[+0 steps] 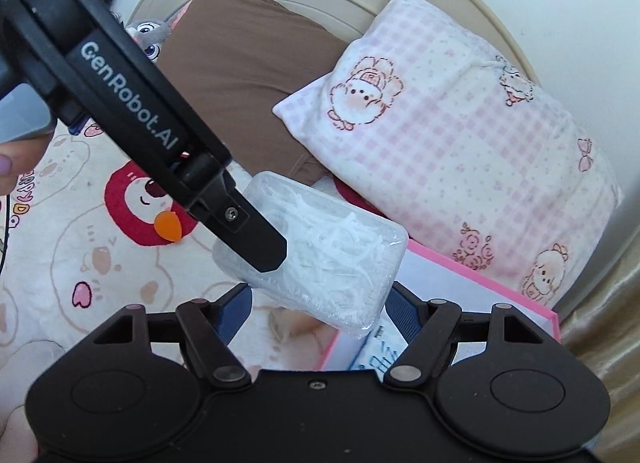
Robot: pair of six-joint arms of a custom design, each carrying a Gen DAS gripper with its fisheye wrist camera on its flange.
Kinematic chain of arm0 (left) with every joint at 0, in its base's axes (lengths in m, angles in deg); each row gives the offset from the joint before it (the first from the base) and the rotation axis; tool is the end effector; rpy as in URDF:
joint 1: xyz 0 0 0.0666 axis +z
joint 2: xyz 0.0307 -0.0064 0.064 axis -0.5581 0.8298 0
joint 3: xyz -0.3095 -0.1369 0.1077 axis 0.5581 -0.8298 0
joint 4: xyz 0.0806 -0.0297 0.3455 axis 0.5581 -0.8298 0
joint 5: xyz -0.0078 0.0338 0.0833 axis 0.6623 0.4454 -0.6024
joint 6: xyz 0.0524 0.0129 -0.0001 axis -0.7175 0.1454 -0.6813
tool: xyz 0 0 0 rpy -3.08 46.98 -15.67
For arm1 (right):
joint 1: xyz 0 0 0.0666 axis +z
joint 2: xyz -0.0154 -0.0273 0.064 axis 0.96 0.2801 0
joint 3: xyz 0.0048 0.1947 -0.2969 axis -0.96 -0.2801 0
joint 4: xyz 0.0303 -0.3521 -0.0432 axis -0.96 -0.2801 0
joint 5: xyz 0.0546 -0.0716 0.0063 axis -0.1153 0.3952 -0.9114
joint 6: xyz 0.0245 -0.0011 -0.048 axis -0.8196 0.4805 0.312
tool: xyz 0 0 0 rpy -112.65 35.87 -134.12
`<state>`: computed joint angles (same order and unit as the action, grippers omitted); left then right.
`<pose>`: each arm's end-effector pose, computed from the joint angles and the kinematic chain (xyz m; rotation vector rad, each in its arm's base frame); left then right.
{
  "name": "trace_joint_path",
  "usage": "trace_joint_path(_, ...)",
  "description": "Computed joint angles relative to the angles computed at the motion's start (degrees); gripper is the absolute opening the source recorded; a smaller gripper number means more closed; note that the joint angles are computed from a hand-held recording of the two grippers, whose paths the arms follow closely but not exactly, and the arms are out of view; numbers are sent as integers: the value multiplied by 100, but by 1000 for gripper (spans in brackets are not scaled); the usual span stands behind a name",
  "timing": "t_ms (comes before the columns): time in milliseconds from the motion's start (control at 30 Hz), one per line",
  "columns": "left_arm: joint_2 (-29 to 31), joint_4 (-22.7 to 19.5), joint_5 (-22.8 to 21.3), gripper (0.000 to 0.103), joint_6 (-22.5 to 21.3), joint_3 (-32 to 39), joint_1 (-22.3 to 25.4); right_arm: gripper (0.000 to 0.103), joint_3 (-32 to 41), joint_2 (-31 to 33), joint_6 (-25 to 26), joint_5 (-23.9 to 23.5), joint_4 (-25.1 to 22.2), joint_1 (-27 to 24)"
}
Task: Organize objects
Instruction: 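Carry the swab box with the left gripper into the pink box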
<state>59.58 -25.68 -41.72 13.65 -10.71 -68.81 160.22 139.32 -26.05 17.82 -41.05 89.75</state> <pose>0.3051 -0.2056 0.4671 -0.4271 2.3329 -0.5463 0.3657 0.1189 0.4851 -1.2768 1.8923 0.2315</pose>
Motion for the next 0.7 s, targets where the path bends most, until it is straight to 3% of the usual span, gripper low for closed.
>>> trace_joint_path(233, 1196, -498, 108, 38, -217, 1365, 34, 78, 810, 556, 318, -144, -463, -524)
trace_joint_path(333, 1636, -606, 346, 38, -170, 1768, 121, 78, 1129, 861, 379, -125, -734, -672)
trace_joint_path(500, 2379, -731, 885, 40, 120, 2326, 378, 78, 1798, 1568, 424, -110, -1369, -879)
trace_joint_path(600, 2741, -765, 1083, 40, 265, 2575, 512, 78, 1861, 1836, 383, -142, -1296, -948)
trace_joint_path(700, 3076, -940, 1360, 40, 417, 2818, 626, 78, 2094, 2212, 413, -244, -1513, -1002)
